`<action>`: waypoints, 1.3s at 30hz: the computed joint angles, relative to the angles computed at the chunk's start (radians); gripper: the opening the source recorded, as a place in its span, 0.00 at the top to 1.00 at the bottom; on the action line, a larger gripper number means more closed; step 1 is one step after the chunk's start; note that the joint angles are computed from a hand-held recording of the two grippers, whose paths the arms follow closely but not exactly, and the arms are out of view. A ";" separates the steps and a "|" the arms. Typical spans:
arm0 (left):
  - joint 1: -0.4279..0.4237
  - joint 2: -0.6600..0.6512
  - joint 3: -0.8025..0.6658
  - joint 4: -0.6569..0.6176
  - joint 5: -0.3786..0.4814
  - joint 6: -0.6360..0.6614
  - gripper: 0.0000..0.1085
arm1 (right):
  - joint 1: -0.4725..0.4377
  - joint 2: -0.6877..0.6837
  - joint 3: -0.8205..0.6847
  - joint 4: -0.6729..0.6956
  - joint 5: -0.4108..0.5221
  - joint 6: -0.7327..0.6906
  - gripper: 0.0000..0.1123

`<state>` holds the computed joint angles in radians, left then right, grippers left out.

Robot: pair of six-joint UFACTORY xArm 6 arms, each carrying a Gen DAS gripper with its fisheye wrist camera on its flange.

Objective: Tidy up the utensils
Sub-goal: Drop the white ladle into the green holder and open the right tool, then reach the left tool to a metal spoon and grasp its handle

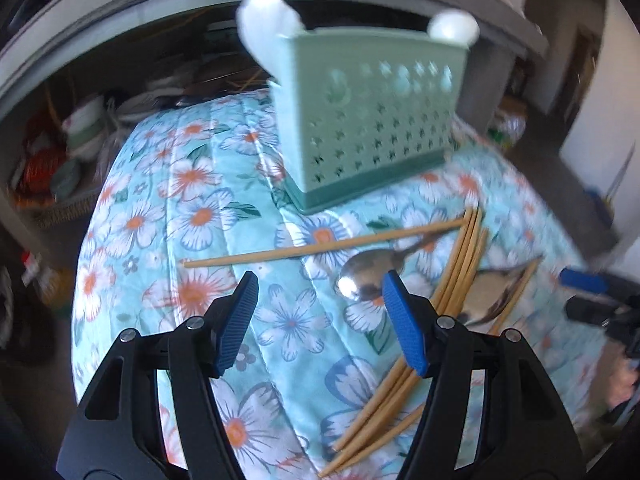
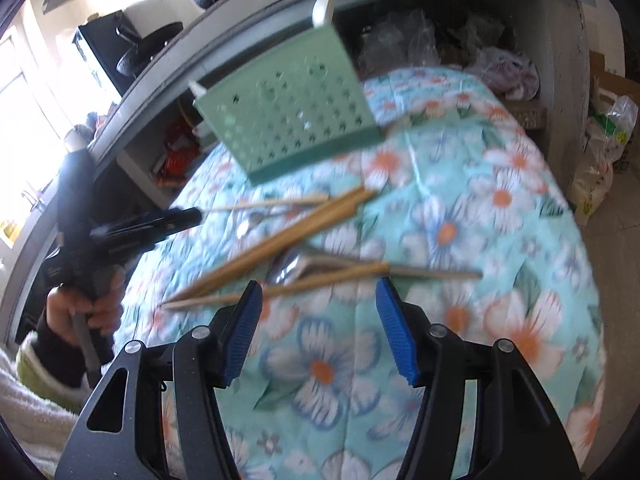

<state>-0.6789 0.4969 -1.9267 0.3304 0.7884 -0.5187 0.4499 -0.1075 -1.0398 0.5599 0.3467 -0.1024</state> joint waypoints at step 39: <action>0.025 0.169 -0.249 -0.154 0.116 0.394 0.88 | 0.017 0.034 -0.023 0.239 0.025 -0.162 0.49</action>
<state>-0.6537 0.6656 -2.1759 0.1763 0.9042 -0.1248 0.4667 -0.0737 -1.0626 0.7992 0.3716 -0.2642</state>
